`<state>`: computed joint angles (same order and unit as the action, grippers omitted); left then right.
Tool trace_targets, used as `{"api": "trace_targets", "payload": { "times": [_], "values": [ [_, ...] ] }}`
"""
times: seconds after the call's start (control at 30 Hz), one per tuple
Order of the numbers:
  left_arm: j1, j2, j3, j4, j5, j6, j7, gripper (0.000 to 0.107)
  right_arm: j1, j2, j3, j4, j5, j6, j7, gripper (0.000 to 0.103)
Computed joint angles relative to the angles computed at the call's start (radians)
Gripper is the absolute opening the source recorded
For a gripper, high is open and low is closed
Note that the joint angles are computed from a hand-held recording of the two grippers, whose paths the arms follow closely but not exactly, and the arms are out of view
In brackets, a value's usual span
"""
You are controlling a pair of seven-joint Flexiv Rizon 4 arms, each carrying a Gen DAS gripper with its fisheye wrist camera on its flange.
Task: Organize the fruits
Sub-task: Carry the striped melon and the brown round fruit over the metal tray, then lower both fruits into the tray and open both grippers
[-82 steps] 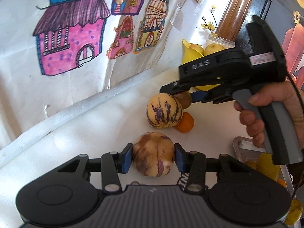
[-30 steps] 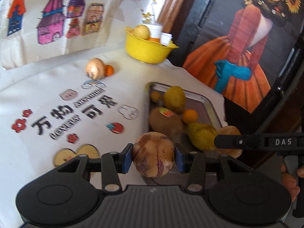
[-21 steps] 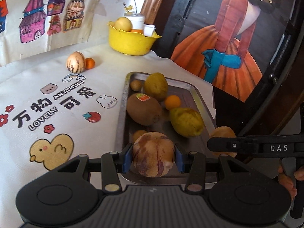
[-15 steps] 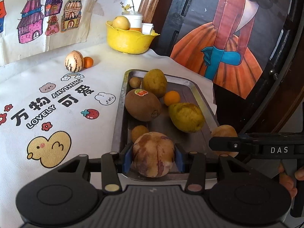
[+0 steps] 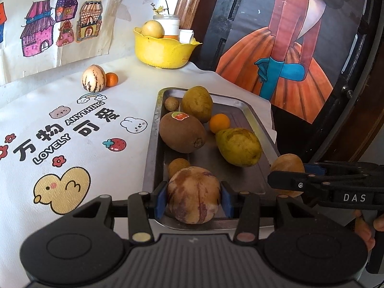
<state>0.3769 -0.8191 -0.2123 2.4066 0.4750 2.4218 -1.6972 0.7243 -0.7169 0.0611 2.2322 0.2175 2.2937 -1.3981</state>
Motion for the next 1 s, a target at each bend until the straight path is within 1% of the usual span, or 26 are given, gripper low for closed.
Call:
{"api": "trace_targets", "payload": {
  "times": [0.2,0.43,0.57,0.73,0.9,1.0],
  "values": [
    [0.012,-0.004,-0.006,-0.018,0.007,-0.027,0.007,0.049,0.08,-0.023,-0.057,-0.017,0.058,0.015,-0.088,0.048],
    [0.024,-0.015,-0.018,-0.034,0.016,-0.043,0.02,0.049,0.14,-0.054,-0.089,-0.044,0.115,0.024,-0.19,0.048],
    [0.032,-0.026,-0.026,-0.039,0.023,-0.047,0.025,0.049,0.154,-0.066,-0.09,-0.057,0.139,0.03,-0.223,0.048],
    [0.079,-0.044,-0.06,-0.044,0.055,-0.058,0.009,0.05,0.163,-0.077,-0.095,-0.063,0.173,0.022,-0.243,0.048],
    [0.076,-0.04,-0.062,-0.039,0.043,-0.062,0.003,0.051,0.147,-0.09,-0.076,-0.062,0.183,0.042,-0.232,0.049],
    [0.083,-0.031,-0.072,-0.034,0.035,-0.078,-0.01,0.051,0.151,-0.094,-0.075,-0.062,0.192,0.051,-0.232,0.05]
  ]
}}
